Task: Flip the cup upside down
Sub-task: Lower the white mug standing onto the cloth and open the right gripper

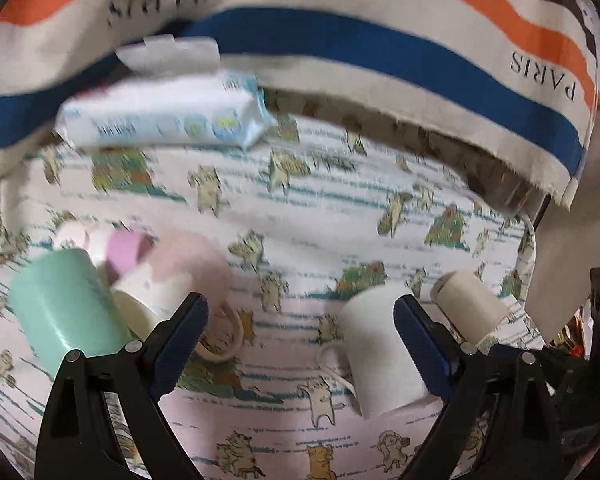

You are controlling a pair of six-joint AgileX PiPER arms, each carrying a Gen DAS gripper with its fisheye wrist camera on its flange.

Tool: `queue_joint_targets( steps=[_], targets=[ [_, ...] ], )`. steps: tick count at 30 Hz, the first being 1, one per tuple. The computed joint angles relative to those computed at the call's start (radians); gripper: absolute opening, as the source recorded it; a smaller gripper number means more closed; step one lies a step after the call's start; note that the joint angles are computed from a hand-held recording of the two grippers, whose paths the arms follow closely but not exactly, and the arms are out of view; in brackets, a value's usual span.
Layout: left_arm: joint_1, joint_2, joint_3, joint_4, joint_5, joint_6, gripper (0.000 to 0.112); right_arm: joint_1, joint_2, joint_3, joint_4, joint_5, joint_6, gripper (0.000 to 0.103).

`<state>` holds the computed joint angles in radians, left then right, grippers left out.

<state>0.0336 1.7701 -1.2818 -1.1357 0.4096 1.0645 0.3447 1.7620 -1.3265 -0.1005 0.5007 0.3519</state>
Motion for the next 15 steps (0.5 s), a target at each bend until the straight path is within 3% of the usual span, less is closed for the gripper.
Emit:
queue_joint_targets(
  steps=[2, 8, 15],
  targets=[
    [0.002, -0.006, 0.002, -0.011, -0.019, 0.004, 0.102, 0.035, 0.01, -0.005, -0.058, -0.009, 0.061, 0.101],
    [0.048, 0.006, -0.021, 0.043, 0.033, -0.107, 0.102, 0.119, 0.077, -0.022, -0.313, -0.012, 0.338, 0.101],
    [0.034, 0.039, -0.059, 0.245, 0.032, -0.315, 0.102, 0.122, 0.181, -0.09, -0.307, 0.032, 0.364, 0.101]
  ],
)
